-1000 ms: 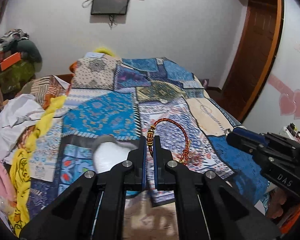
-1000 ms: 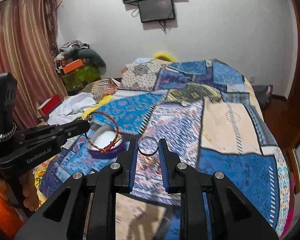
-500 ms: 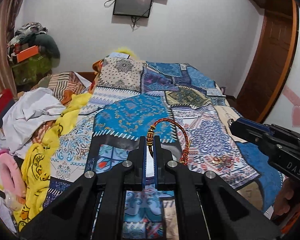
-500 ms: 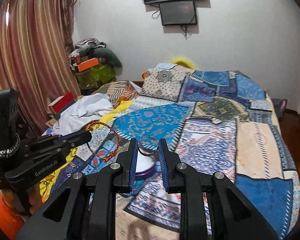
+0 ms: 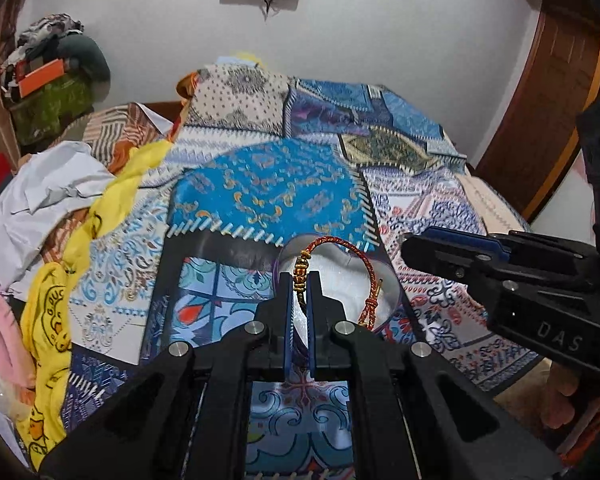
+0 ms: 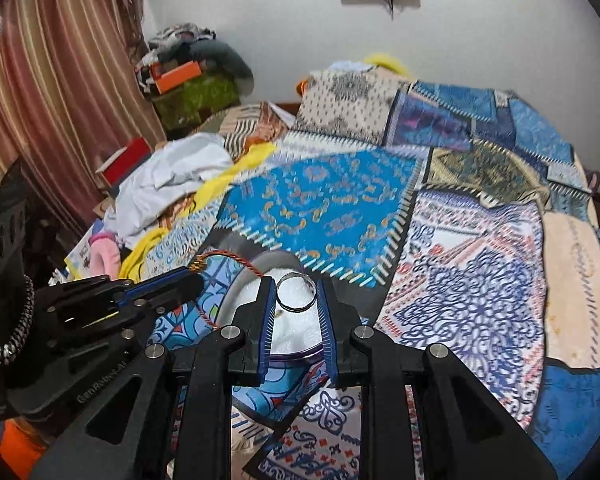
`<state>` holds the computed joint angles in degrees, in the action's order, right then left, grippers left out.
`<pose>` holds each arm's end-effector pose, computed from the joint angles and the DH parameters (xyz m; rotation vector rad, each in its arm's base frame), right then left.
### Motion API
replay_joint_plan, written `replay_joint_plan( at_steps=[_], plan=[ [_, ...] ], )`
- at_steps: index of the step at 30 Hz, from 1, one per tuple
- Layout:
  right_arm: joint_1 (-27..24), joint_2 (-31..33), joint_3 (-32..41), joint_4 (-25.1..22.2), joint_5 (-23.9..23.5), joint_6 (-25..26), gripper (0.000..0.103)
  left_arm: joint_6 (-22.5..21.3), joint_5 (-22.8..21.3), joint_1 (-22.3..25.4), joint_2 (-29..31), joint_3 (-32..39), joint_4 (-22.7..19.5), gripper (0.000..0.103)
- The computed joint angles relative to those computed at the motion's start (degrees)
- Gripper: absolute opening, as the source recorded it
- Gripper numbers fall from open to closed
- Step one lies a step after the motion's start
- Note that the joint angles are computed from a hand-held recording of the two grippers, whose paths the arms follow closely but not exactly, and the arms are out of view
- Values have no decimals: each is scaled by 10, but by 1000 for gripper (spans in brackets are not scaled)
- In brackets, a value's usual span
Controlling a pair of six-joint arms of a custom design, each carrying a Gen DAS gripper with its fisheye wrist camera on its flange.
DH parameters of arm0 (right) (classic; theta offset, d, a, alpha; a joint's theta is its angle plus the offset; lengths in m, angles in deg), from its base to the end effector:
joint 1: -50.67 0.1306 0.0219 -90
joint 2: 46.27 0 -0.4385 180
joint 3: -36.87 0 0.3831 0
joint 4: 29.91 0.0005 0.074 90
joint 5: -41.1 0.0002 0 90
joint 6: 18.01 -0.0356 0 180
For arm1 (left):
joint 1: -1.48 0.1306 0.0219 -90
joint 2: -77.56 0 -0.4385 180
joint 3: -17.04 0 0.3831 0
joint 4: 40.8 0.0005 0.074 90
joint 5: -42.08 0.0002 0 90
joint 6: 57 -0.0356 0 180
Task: Organize jewelry
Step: 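Carry the bracelet and ring over the purple heart tin with both tools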
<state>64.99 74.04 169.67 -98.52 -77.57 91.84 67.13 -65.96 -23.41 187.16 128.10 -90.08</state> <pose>0.6506 0.1832 0.5045 -0.9088 2.3030 0.5938 0.5707 -0.2532 0.4734 -0.3329 2.3323 -0.1219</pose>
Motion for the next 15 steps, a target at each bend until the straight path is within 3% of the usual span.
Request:
replay_joint_plan(
  at_steps=[5, 15],
  plan=[
    [8, 12, 11, -24, 10, 19, 19, 6, 26, 7, 10, 0, 5, 4],
    [16, 41, 47, -64, 20, 35, 19, -12, 35, 8, 22, 14, -9, 4]
  ],
)
